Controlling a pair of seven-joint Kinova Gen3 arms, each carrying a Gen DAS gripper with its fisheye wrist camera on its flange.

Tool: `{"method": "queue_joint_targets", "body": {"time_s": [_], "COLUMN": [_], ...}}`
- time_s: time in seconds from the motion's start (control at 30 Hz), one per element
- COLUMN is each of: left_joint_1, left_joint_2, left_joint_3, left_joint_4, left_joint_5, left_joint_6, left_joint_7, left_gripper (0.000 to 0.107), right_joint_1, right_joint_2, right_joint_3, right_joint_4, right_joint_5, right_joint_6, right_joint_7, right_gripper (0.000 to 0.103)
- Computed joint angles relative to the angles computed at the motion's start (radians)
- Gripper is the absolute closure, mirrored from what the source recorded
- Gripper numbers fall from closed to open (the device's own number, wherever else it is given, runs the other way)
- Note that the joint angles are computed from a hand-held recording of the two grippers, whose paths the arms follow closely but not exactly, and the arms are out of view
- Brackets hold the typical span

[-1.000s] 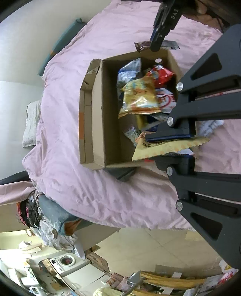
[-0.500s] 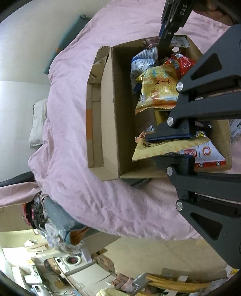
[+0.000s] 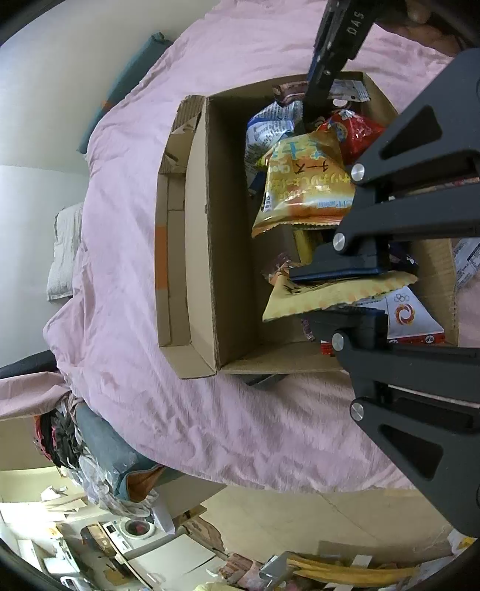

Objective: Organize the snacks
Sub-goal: 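Carry the chocolate bar and tan wafer packet over the box, then open both tools to drop the wafer packet and chocolate bar into the box, then withdraw both tools from the box toward the last loose snacks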

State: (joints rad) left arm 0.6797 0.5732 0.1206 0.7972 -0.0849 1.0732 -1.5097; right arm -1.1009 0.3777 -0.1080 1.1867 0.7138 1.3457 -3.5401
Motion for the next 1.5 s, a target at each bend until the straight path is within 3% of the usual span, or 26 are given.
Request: {"method": "queue_joint_targets", "body": {"time_s": [0.23, 0.27, 0.33, 0.4, 0.53, 0.83, 0.87, 0.93, 0.97, 1.0, 1.07, 1.13, 1.2, 1.5], "left_joint_1": [0.012, 0.009, 0.015, 0.021, 0.019, -0.014, -0.019, -0.023, -0.02, -0.019, -0.021, -0.028, -0.029, -0.039], "left_joint_2": [0.014, 0.013, -0.001, -0.023, -0.028, -0.058, -0.064, -0.067, -0.069, -0.076, -0.084, -0.088, -0.097, -0.116], "left_joint_3": [-0.005, -0.003, -0.009, -0.015, -0.006, 0.011, 0.014, 0.017, 0.014, 0.012, 0.01, 0.013, 0.012, 0.016], "left_joint_4": [-0.021, -0.02, 0.009, 0.051, 0.057, 0.105, 0.115, 0.117, 0.123, 0.135, 0.146, 0.153, 0.168, 0.19], "left_joint_5": [-0.009, -0.007, -0.015, -0.03, -0.038, 0.001, 0.006, 0.009, 0.004, 0.0, -0.003, 0.002, -0.001, -0.011], "left_joint_6": [0.041, 0.039, 0.011, -0.033, -0.038, -0.088, -0.098, -0.098, -0.106, -0.119, -0.133, -0.144, -0.159, -0.156], "left_joint_7": [0.0, -0.004, 0.0, 0.007, 0.008, 0.015, 0.017, 0.016, 0.019, 0.023, 0.035, 0.044, 0.054, 0.077], "left_gripper": [0.096, 0.092, 0.064, 0.054, 0.044, 0.038, 0.038, 0.038, 0.038, 0.038, 0.035, 0.023, 0.019, 0.018], "right_joint_1": [-0.001, -0.001, -0.002, -0.003, 0.0, -0.028, -0.028, -0.032, -0.039, -0.048, -0.052, -0.047, -0.039, -0.037], "right_joint_2": [-0.011, -0.012, -0.014, -0.015, -0.021, -0.035, -0.037, -0.037, -0.039, -0.039, -0.04, -0.048, -0.054, -0.066], "right_joint_3": [-0.003, -0.004, -0.005, -0.007, -0.009, -0.013, -0.015, -0.017, -0.017, -0.015, -0.019, -0.024, -0.031, -0.044], "right_joint_4": [0.025, 0.027, 0.032, 0.033, 0.046, 0.063, 0.066, 0.066, 0.072, 0.075, 0.075, 0.088, 0.1, 0.116], "right_joint_5": [0.015, 0.017, 0.024, 0.03, 0.035, 0.11, 0.115, 0.125, 0.137, 0.154, 0.17, 0.175, 0.174, 0.189], "right_joint_6": [-0.019, -0.021, -0.025, -0.026, -0.041, -0.028, -0.03, -0.019, -0.016, -0.005, 0.011, 0.004, -0.007, -0.026], "right_joint_7": [-0.027, -0.029, -0.034, -0.035, -0.046, -0.102, -0.106, -0.117, -0.135, -0.153, -0.165, -0.182, -0.193, -0.222], "right_gripper": [0.084, 0.084, 0.084, 0.084, 0.083, 0.079, 0.074, 0.051, 0.034, 0.03, 0.03, 0.03, 0.029, 0.029]}}
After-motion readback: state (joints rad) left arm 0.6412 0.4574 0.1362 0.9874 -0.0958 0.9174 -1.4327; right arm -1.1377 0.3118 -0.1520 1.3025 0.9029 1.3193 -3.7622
